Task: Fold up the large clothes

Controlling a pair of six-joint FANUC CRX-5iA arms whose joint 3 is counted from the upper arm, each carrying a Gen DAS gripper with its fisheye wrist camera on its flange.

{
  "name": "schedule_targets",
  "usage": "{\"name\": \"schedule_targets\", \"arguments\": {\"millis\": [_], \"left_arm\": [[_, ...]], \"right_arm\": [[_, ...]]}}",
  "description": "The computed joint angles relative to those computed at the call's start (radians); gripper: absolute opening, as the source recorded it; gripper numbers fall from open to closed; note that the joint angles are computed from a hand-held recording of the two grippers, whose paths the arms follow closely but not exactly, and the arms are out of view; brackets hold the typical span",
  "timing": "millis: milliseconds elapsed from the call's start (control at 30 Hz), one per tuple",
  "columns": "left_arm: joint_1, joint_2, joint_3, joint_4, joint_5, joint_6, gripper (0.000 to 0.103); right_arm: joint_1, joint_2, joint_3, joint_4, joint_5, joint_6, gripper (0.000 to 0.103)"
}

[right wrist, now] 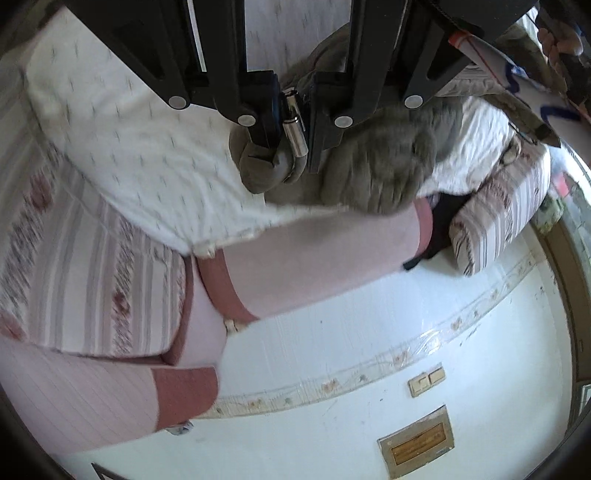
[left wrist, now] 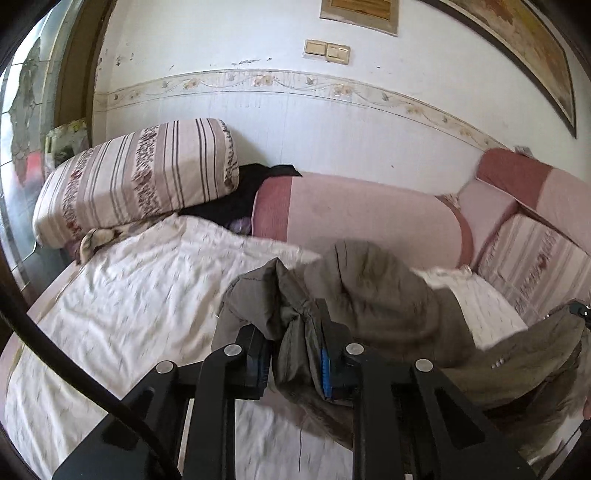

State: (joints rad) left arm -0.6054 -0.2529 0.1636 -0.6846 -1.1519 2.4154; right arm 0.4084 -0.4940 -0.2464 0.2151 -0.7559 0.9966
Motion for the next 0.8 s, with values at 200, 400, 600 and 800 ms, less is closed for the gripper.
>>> {"name": "schedule_targets", "arguments": {"millis": [200,400,600,800], "left_arm": [[0.212,0.174,0.151,0.177,0.095,-0.124,0.024],[0.334,0.276,0.219,0.294,0.158,-0.153,0.047],[0.288,0.28,0.219,0.084,0.164,-0.057,0.067],[0.226,0.371,0.222,0.056,0.186,-0.139,0.067]], "right_arm": [[-0.094,0.352,0.333,-0.123,-0.003,0.062,0.011],[-0.115,0.651,0.581,-0.096,-0.044,0.012,0.011],[-0.131,0.881,0.771,-0.111,-0.138,-0.011,0.013],[-0.137,0.894,0.709,-0.063,-0.074,-0.09,0.052]]}}
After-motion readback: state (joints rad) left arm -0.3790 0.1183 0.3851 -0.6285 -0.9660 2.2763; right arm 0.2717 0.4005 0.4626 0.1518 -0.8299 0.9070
